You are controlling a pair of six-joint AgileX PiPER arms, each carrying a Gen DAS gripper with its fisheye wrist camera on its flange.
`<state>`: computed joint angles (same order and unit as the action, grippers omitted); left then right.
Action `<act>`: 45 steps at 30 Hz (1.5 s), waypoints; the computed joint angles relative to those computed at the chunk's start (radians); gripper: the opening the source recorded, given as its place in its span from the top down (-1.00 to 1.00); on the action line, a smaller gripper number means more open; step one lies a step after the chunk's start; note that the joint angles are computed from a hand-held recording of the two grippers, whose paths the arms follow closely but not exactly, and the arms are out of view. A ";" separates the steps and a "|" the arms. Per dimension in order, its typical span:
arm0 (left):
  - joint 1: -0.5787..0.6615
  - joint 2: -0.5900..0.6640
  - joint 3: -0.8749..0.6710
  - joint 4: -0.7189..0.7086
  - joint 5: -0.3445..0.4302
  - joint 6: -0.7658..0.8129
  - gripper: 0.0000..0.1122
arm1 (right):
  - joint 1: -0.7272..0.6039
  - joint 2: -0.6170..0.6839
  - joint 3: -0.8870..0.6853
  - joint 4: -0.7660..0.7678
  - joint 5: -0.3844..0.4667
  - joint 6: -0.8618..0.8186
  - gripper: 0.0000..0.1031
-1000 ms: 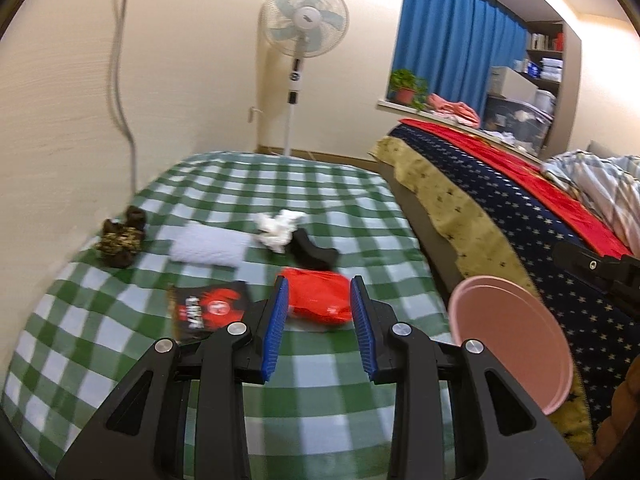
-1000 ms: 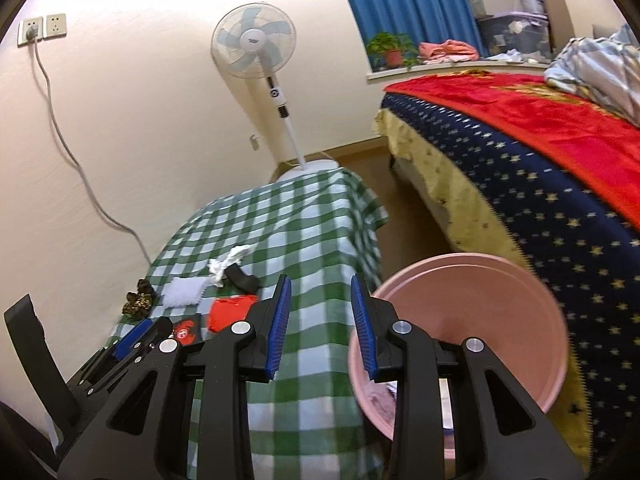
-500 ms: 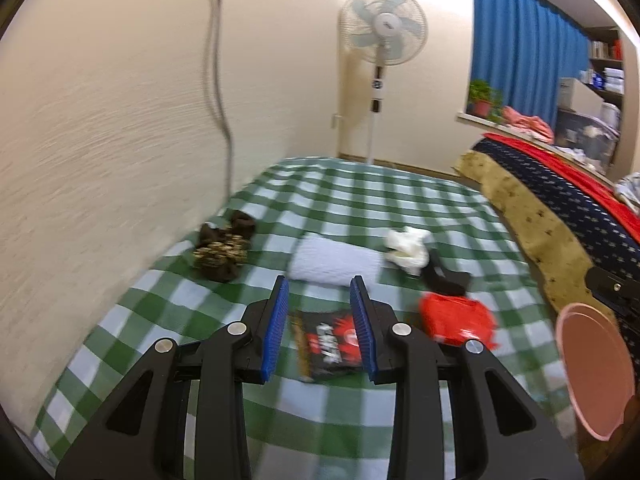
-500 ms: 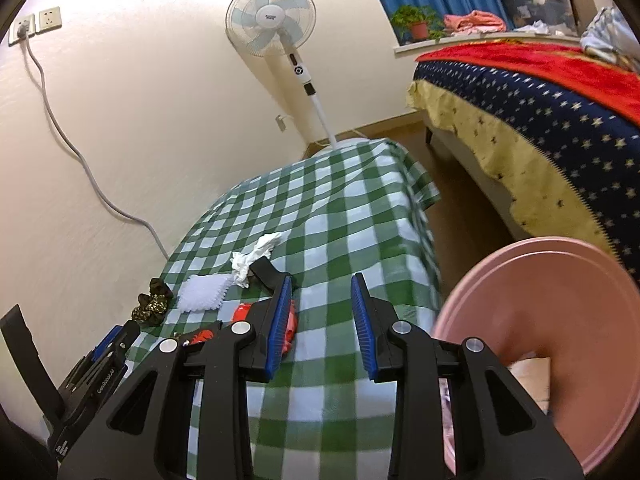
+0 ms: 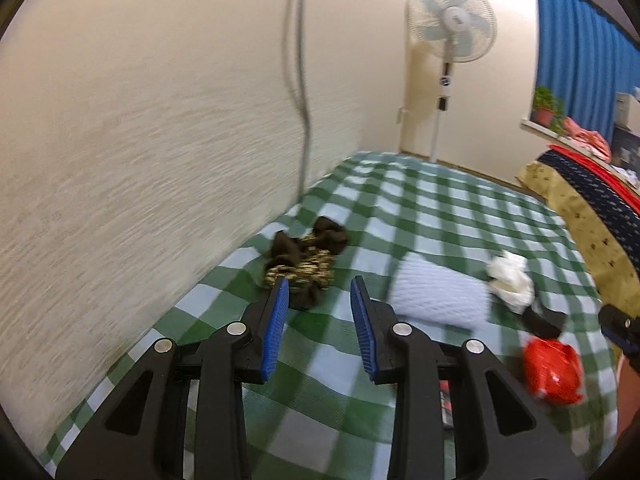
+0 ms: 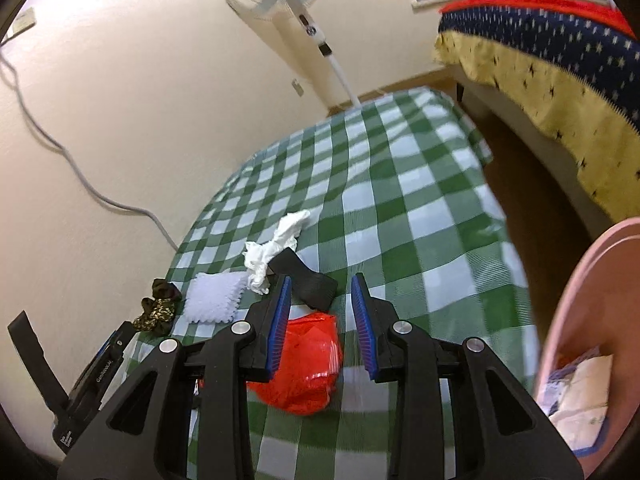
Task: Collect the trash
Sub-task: 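Grasp the gold-patterned scrunchie with the left tool while the right grasps the black strip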
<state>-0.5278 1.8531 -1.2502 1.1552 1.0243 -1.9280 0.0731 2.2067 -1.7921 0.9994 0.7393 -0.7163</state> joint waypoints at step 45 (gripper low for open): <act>-0.018 -0.105 -0.005 -0.096 -0.167 0.092 0.88 | -0.024 -0.240 0.171 -0.051 -0.020 -0.081 0.83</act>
<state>-0.5461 1.7484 -1.2549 1.0588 0.8571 -1.8361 0.0495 1.9669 -1.6207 0.9485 0.7192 -0.7971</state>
